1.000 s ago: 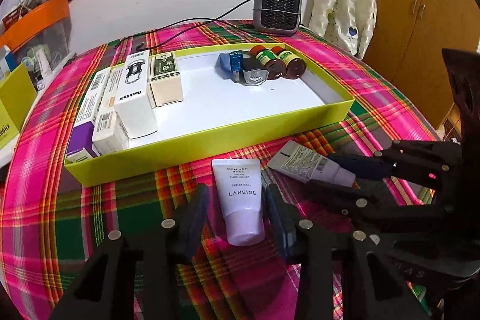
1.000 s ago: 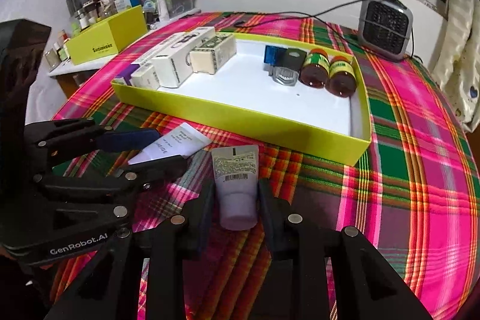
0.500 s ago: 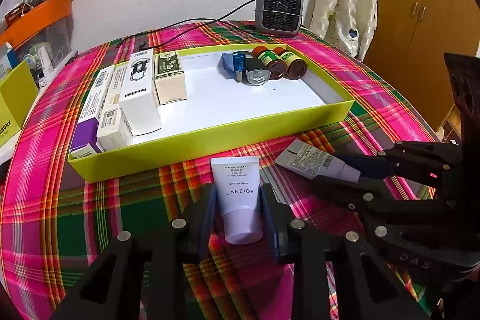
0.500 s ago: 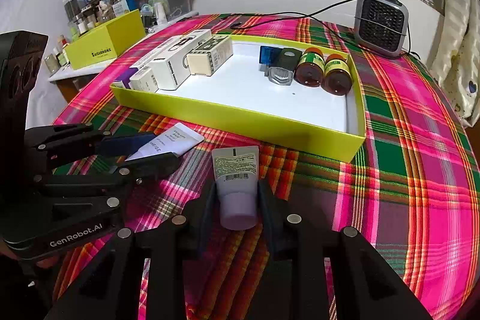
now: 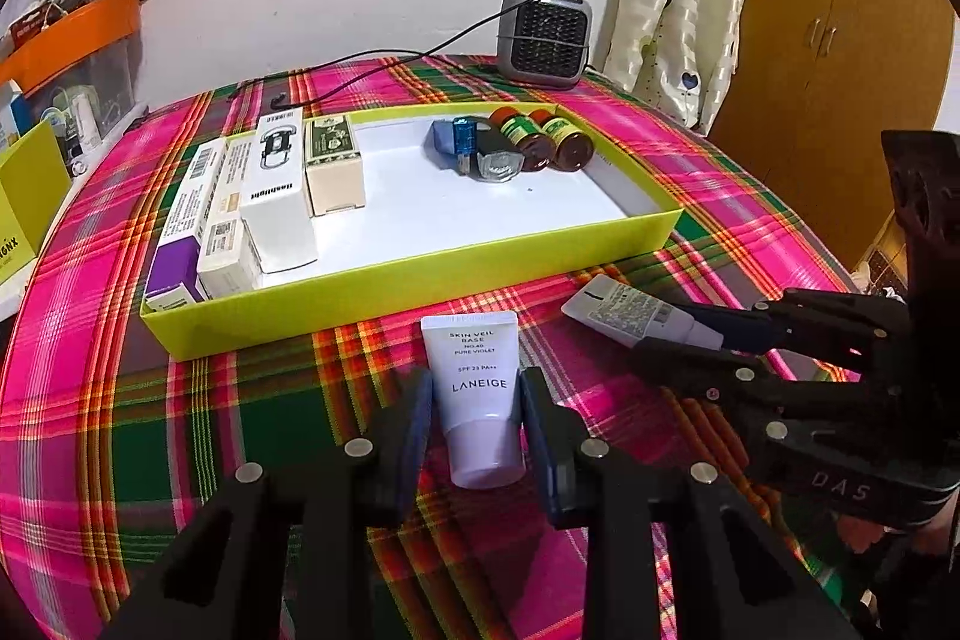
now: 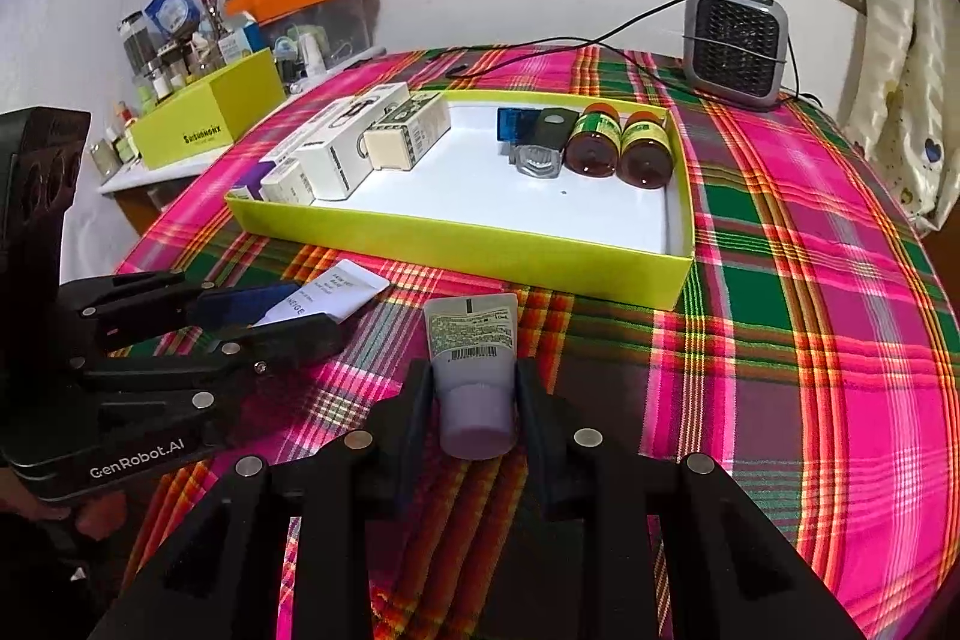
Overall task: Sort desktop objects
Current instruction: 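Lift and carry the LANEIGE tube with left tool while right tool carries its tube over the tray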
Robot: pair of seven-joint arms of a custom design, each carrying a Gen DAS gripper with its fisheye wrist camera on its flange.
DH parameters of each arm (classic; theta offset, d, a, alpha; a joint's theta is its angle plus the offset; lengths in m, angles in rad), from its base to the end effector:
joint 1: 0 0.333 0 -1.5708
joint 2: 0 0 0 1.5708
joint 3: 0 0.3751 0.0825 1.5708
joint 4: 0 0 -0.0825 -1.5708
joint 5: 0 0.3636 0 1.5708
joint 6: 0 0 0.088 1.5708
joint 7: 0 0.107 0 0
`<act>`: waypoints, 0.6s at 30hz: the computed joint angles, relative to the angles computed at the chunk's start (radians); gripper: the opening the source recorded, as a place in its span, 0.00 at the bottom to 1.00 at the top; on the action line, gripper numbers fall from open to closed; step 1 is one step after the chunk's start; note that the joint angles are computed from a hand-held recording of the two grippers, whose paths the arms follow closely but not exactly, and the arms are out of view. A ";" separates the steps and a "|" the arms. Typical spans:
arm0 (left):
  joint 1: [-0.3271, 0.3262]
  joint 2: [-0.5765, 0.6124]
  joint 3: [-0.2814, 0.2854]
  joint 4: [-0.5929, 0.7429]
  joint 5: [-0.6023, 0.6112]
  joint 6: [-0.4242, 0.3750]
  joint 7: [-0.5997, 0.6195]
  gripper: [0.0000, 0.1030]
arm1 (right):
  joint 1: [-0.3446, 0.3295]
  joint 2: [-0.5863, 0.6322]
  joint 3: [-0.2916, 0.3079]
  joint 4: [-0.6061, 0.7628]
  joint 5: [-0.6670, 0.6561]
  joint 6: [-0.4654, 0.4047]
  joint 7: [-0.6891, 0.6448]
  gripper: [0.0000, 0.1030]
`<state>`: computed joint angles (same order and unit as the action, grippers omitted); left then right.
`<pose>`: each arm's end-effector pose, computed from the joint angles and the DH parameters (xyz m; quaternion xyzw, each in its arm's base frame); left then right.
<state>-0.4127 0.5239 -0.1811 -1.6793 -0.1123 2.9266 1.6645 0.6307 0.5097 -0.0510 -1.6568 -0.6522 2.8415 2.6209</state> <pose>0.6299 -0.3827 0.4500 -0.4642 0.8086 -0.3403 0.1221 0.5904 0.4337 0.4466 -0.6907 0.6210 -0.1916 0.3171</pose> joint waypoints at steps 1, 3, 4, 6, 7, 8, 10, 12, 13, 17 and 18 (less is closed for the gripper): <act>0.004 -0.002 -0.006 -0.003 -0.003 0.005 0.004 0.30 | 0.003 -0.002 -0.004 -0.003 -0.004 0.005 0.006 0.29; 0.012 -0.007 -0.016 -0.008 -0.011 0.014 0.012 0.30 | 0.008 -0.004 -0.012 -0.007 -0.010 0.014 0.021 0.29; 0.018 -0.010 -0.024 -0.012 -0.017 0.022 0.018 0.30 | 0.009 -0.005 -0.015 -0.008 -0.013 0.019 0.027 0.29; 0.028 -0.015 -0.035 -0.017 -0.029 0.034 0.029 0.30 | 0.018 -0.010 -0.030 -0.016 -0.029 0.041 0.057 0.29; 0.031 -0.016 -0.039 -0.018 -0.035 0.040 0.033 0.30 | 0.023 -0.012 -0.039 -0.019 -0.039 0.053 0.073 0.29; 0.034 -0.016 -0.042 -0.017 -0.040 0.044 0.037 0.30 | 0.030 -0.015 -0.051 -0.022 -0.051 0.067 0.094 0.29; 0.033 -0.016 -0.041 -0.014 -0.047 0.049 0.039 0.30 | 0.041 -0.019 -0.070 -0.025 -0.075 0.087 0.128 0.29; 0.035 -0.014 -0.042 -0.010 -0.054 0.052 0.042 0.30 | 0.049 -0.021 -0.087 -0.029 -0.096 0.110 0.168 0.29; 0.036 -0.013 -0.043 -0.006 -0.058 0.054 0.043 0.30 | 0.051 -0.022 -0.092 -0.031 -0.103 0.119 0.184 0.29; 0.048 -0.007 -0.055 0.007 -0.077 0.063 0.053 0.30 | 0.061 -0.024 -0.112 -0.029 -0.133 0.135 0.234 0.29; 0.047 -0.005 -0.052 0.013 -0.079 0.064 0.052 0.30 | 0.059 -0.023 -0.111 -0.026 -0.135 0.137 0.240 0.29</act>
